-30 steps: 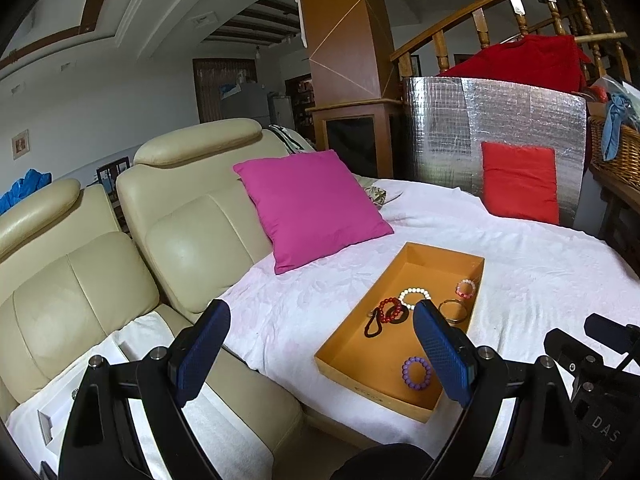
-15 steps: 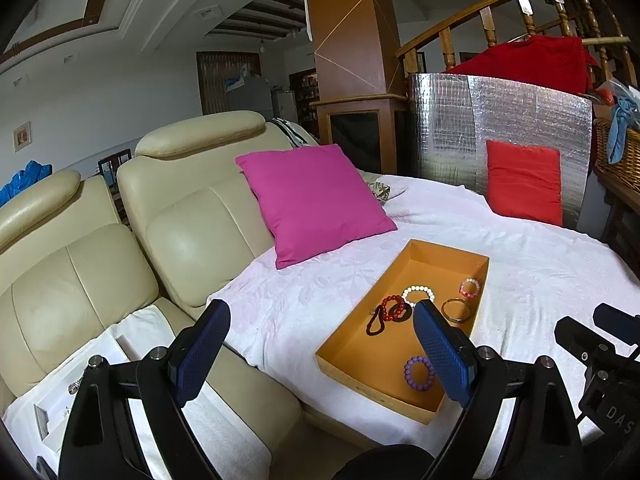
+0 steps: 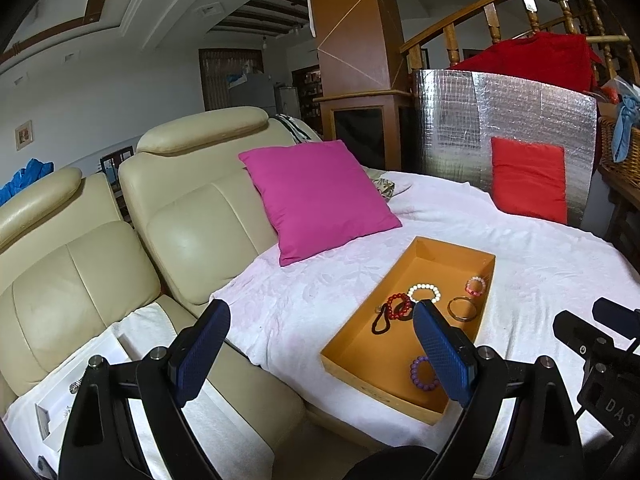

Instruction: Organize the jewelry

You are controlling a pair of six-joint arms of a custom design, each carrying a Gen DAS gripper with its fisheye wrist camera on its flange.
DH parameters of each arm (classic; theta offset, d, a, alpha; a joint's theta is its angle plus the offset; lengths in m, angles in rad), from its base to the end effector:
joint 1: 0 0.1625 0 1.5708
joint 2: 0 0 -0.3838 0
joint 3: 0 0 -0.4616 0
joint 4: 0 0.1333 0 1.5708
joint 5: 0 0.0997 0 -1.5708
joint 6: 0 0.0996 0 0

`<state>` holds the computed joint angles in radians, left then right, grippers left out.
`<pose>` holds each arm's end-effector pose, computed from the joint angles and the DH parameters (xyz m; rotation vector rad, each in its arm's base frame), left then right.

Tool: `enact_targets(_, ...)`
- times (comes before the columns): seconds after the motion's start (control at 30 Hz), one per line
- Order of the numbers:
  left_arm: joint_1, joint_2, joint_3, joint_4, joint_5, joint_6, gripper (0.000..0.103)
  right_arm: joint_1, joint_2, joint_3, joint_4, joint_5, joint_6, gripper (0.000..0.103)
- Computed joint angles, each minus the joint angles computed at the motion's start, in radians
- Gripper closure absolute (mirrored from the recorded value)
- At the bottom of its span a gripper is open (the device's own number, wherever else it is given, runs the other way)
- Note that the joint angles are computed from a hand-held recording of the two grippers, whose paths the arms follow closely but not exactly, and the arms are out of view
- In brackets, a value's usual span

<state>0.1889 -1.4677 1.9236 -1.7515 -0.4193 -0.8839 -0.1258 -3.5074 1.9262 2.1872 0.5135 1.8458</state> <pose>-0.4872 -0.3215 0.2749 0.7238 2.0551 -1.1483 0.3492 -0.2660 0.3770 0.1980 -2.0466 1.2220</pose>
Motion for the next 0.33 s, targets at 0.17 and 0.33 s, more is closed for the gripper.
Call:
enact_targets(0.17, 0.008, 0.007, -0.004, 0.012, 0.01, -0.005, 0.01, -0.024, -0.006, 0.007, 0.043, -0.022, -0.051, 0.043)
enact_targets(0.33, 0.008, 0.065, -0.016, -0.107, 0.014, 0.111, 0.01, -0.048, 0.008, 0.021, 0.062, -0.059, -0.095, 0.043)
